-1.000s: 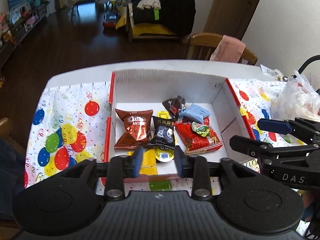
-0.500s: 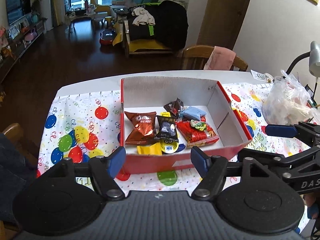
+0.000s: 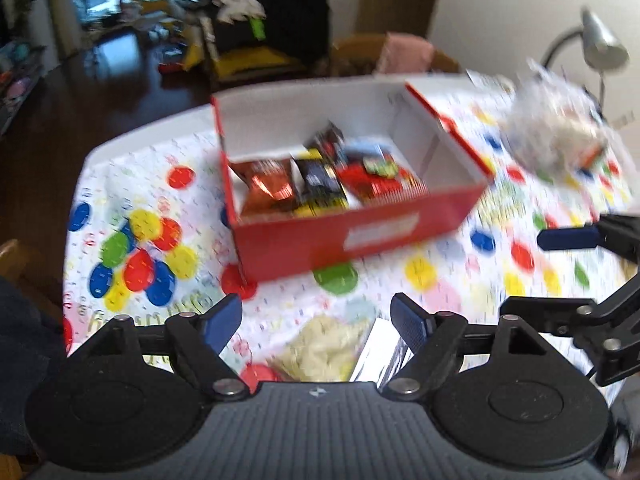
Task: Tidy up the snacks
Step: 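Withdraw both tools from the box toward the last snacks, then grasp the cream packet with left tool while right tool grasps the silver bar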
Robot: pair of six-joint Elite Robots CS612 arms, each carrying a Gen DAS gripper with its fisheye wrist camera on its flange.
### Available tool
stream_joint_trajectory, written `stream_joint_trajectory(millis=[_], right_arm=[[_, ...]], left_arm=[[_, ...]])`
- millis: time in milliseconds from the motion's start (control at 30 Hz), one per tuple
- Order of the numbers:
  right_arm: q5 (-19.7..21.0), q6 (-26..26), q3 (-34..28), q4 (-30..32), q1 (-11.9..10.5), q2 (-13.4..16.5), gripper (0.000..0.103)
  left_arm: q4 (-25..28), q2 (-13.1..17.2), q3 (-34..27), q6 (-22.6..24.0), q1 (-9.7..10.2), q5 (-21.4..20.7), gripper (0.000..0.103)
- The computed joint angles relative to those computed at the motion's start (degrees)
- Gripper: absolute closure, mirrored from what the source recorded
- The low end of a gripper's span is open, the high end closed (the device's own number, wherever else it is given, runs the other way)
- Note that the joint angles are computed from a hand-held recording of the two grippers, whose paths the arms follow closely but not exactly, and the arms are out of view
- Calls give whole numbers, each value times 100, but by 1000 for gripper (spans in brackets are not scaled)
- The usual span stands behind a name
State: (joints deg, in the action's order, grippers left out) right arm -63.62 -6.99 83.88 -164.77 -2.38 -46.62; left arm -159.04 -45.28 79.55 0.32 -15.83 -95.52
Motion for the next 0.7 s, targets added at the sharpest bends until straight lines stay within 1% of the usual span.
stream_joint_trajectory(millis=[67,167,300,400,500,600,700], right_arm=[[18,81,125,8,-16,-38,0],[5,189,285,35,-45,-81,0],[-84,317,423,101,-76,-105,0],[-145,346,497,129,-86,-114,0],[-193,372,528,173,-93,-114,0],[-208,420,503,255,-93,-92,0],[-234,385,450,333,-68,-60,0]], left_arm=[[263,52,-68,285,21,-191,22],[550,120,-131,553,18,-313,22],[915,243,-261,709,-14,-308,22],[1150,343,-370,703,-32,-233,22],[1233,426,-451,647,-44,-116,22],[1331,526,-590,546,-63,8,22],[1476,614,-714,393,-58,36,22]])
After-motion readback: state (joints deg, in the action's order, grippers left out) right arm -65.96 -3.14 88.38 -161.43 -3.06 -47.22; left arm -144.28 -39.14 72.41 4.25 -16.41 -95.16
